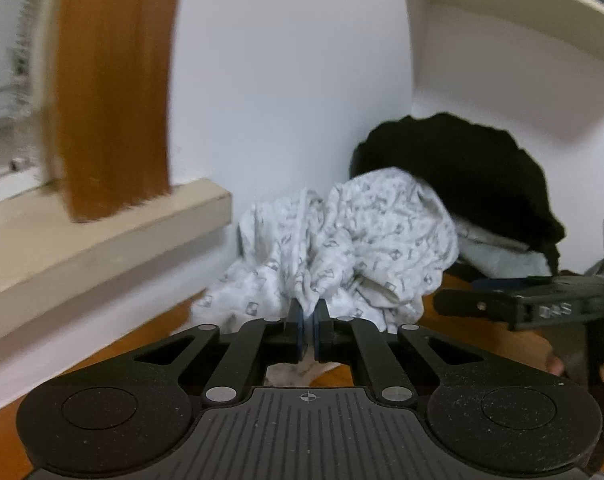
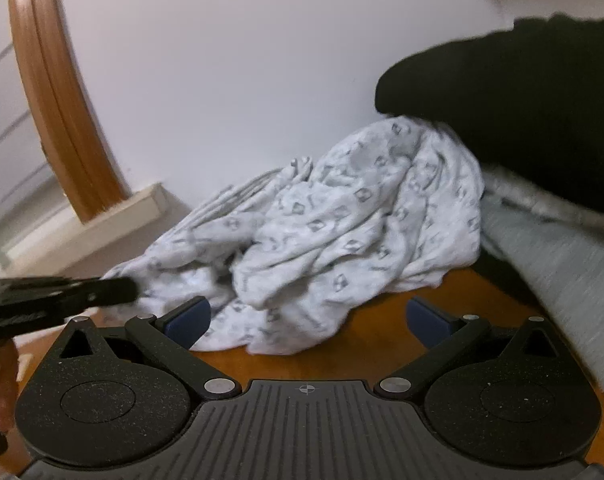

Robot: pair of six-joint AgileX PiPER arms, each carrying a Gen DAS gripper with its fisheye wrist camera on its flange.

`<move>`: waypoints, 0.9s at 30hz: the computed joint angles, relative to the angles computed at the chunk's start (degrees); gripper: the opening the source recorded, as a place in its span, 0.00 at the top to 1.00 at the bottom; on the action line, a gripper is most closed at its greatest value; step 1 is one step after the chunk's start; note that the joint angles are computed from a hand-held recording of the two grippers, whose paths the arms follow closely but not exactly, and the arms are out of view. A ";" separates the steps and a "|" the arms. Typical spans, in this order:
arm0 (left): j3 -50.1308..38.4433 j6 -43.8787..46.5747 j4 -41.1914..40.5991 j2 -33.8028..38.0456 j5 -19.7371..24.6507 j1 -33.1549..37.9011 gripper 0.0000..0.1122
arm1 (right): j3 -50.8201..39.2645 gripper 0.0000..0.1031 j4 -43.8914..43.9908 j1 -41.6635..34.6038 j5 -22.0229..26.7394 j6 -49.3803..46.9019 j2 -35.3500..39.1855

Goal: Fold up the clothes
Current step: 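Grasp an edge of the white sheet with the left gripper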

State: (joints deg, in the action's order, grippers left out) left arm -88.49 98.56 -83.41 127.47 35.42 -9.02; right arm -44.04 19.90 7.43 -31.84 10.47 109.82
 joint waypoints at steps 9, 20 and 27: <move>11.21 8.29 -5.27 -8.65 10.03 13.59 0.97 | 0.92 0.00 0.96 1.05 -0.06 -4.87 -3.31; 10.85 5.08 6.43 -9.62 10.11 24.38 0.95 | -4.90 0.00 16.71 5.76 -6.05 -15.31 1.62; 14.36 10.26 2.53 -11.22 7.21 21.77 0.60 | -10.28 0.00 21.94 4.15 6.46 -23.48 3.31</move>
State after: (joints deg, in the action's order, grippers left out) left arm -74.14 108.82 -80.88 116.25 42.63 12.75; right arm -54.32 41.84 11.57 -25.38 -13.01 113.13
